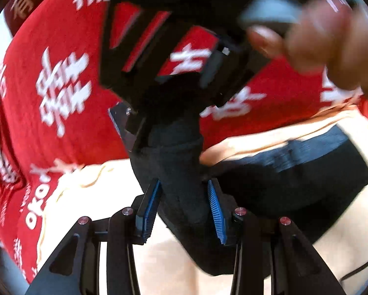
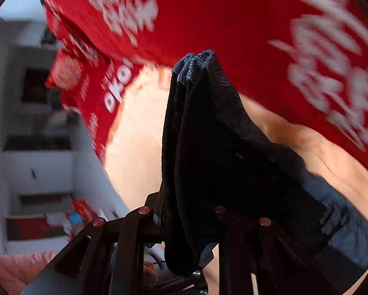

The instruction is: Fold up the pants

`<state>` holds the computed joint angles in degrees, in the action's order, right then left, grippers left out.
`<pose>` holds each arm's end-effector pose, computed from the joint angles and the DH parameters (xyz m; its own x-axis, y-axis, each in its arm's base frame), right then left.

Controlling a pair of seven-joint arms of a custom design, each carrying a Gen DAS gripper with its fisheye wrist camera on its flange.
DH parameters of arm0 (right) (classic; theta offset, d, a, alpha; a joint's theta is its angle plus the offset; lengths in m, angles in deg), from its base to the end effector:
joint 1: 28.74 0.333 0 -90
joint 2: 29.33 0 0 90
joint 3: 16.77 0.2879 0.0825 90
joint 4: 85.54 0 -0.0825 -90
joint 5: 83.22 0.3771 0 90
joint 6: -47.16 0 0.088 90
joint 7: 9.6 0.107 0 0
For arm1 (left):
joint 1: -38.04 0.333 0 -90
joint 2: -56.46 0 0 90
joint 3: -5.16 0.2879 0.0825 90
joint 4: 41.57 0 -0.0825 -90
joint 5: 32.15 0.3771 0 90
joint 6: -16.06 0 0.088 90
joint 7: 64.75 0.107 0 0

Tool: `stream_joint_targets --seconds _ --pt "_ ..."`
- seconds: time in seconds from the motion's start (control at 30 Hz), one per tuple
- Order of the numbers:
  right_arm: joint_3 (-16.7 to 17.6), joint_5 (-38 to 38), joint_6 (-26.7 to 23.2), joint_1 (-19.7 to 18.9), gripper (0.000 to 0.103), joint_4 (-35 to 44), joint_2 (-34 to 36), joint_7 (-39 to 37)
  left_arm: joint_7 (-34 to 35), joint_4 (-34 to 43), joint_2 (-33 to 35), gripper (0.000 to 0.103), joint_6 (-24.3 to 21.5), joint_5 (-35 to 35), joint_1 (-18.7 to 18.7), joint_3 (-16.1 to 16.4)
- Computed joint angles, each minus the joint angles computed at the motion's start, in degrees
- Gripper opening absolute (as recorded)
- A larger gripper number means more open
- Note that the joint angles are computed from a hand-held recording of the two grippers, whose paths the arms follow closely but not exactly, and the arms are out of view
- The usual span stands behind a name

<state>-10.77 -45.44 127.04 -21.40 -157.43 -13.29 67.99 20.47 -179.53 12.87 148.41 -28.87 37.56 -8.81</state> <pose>0.5728 0.2017 0.5929 0.3946 -0.6582 -0.6411 -0.8737 -0.4847 -0.0401 0.3678 -0.1163 0.6123 -0.1223 -0.9774 -0.1726 -0.7706 0.2031 -0.6041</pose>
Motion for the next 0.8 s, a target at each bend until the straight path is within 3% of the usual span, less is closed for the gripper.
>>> stream_joint_targets --seconds 0.3,0.53,0.77,0.8 --pt "-10.82 9.1 2.85 -9.85 0.019 -23.26 -18.32 -6.48 -1.55 12.08 8.88 0.04 -4.41 -7.39 -8.42 -3.13" --pt "-18.96 9.42 1.33 -16.88 0.019 -31.87 -21.97 -8.85 -2.45 16.06 16.58 0.04 -4.14 -6.4 -14.63 -7.41" --pt "-19.6 6.35 5.67 -19.99 0.02 -41.7 -22.38 -8.99 -4.05 18.88 24.39 0.04 -9.36 -3.76 -18.66 -8.34" --pt "-19.58 6.85 6.2 -20.08 0.021 -42.96 -22.34 -8.5 -3.99 19.07 24.78 0.044 -10.1 -3.14 -19.02 -8.2"
